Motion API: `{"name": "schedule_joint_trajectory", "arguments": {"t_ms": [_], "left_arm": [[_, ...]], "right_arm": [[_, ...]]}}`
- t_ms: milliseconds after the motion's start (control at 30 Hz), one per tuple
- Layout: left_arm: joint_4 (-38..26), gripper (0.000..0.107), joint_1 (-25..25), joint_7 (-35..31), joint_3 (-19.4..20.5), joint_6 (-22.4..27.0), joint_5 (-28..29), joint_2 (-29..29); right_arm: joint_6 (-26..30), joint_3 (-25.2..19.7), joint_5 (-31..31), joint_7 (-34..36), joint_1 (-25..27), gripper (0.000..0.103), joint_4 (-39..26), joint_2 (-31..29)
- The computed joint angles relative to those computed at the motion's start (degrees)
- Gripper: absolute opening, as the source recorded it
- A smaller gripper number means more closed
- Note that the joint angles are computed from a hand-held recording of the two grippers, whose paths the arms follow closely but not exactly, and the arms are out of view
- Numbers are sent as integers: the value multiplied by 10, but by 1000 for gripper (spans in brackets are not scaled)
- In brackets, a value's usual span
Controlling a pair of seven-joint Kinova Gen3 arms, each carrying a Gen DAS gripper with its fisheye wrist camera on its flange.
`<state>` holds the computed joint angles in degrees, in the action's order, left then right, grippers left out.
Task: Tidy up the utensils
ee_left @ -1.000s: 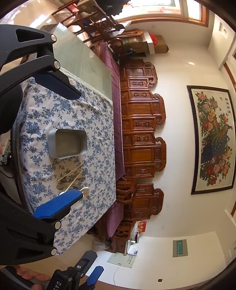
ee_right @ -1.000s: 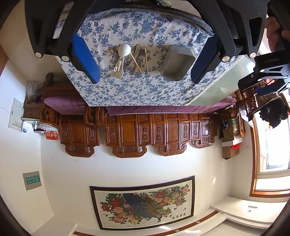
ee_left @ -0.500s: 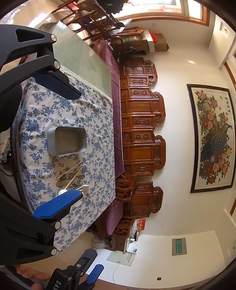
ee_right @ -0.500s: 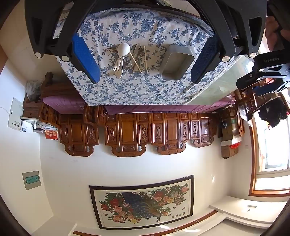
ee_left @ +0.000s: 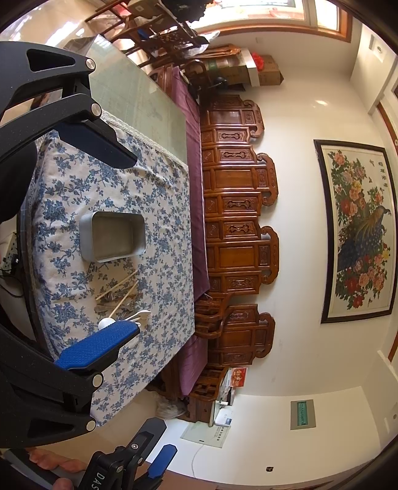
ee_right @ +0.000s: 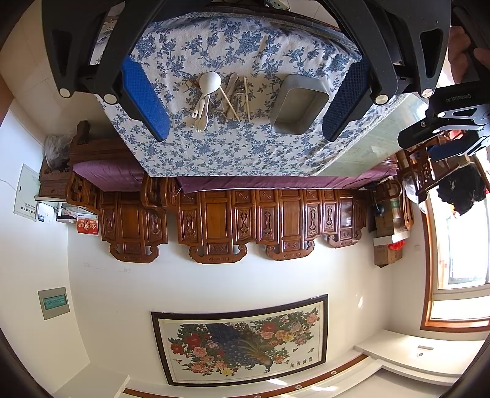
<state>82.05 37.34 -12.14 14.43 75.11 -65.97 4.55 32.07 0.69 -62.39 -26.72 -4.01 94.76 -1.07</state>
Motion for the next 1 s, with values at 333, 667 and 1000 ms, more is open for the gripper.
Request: {"name": "schedule_joint_trajectory", "arguments": {"t_ms": [333, 667, 1000], "left_arm": [[6, 96, -2, 4, 2, -6, -3, -4], [5, 96, -2, 5, 4, -6, -5, -3], [11, 96, 2, 10, 6, -6, -10, -4]], "right_arm": [[0, 0, -4, 4, 1, 101, 0, 1], [7, 1, 4, -6, 2, 101, -4, -3], [11, 6, 7, -11, -1, 101, -6, -5]]}}
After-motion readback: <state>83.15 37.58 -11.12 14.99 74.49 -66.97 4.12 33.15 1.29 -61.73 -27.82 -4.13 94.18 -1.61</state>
